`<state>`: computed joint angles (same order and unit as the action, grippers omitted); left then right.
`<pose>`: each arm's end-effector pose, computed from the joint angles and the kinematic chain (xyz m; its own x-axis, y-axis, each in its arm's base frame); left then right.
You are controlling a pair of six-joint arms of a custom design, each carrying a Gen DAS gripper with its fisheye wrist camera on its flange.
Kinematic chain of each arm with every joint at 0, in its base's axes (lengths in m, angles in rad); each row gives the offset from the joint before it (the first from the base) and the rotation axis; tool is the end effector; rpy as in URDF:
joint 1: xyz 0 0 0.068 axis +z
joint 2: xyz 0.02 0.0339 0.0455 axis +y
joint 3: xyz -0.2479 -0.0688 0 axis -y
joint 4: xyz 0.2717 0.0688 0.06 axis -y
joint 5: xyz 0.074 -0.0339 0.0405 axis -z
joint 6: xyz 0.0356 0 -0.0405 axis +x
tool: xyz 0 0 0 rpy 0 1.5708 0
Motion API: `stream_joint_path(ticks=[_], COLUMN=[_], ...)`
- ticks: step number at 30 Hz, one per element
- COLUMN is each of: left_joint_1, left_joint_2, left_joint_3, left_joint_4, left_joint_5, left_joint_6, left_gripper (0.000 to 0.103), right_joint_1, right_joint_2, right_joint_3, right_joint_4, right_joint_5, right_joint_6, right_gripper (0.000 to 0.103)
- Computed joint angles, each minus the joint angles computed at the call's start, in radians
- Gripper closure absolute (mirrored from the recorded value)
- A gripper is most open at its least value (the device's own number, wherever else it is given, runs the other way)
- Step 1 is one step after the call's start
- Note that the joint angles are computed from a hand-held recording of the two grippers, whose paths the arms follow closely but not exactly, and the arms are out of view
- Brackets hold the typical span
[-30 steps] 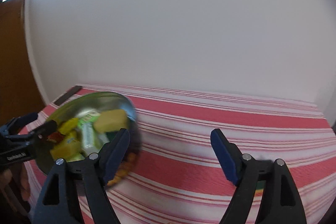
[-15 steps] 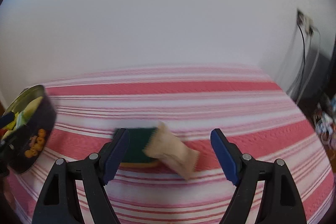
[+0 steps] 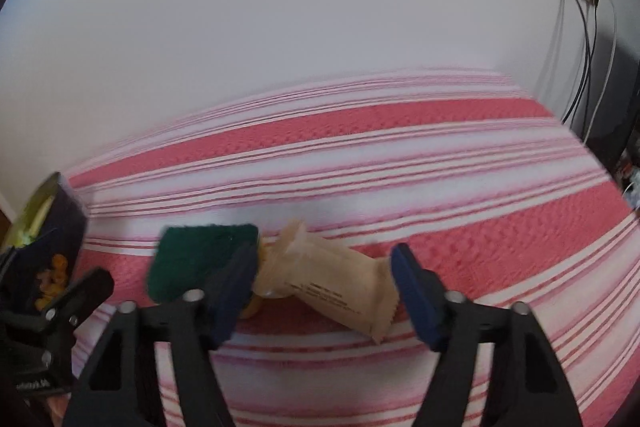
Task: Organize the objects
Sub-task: 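Withdraw both grippers from the tin toward the sponge and beige packet, then grasp the green-yellow sponge with the left gripper while the right grasps the beige packet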
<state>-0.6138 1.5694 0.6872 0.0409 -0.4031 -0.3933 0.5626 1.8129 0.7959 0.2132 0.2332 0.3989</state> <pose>0.2613 -0.1670 0.1102 -0.6840 0.0507 -0.7277 0.0584 0.9982 0.0147 0.2994 0.1791 0.0764 -0.7101 -0.0010 -0.7041 -0.1167 0.9863 0.1162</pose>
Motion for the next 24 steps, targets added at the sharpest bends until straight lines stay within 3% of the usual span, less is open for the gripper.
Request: stream_joint_path(ticks=[6, 8, 17, 24], left_joint_1=[0.009, 0.012, 0.002, 0.022], left_joint_2=[0.009, 0.018, 0.094, 0.098], left_joint_3=[0.002, 0.01, 0.093, 0.083], left_joint_4=[-0.002, -0.003, -0.013, 0.013], left_joint_5=[0.012, 0.017, 0.05, 0.096], left_joint_6=[0.008, 0.005, 0.009, 0.034], left_gripper=[0.001, 0.001, 0.001, 0.001], right_joint_1=[0.004, -0.006, -0.057, -0.054], right_joint_2=[0.043, 0.054, 0.078, 0.096], right_joint_3=[0.059, 0.066, 0.09, 0.11], right_joint_4=[-0.041, -0.049, -0.094, -0.102], right_joint_5=[0.015, 0.025, -0.012, -0.004], right_joint_6=[-0.006, 0.009, 0.064, 0.06], right_gripper=[0.044, 0.035, 0.023, 0.026])
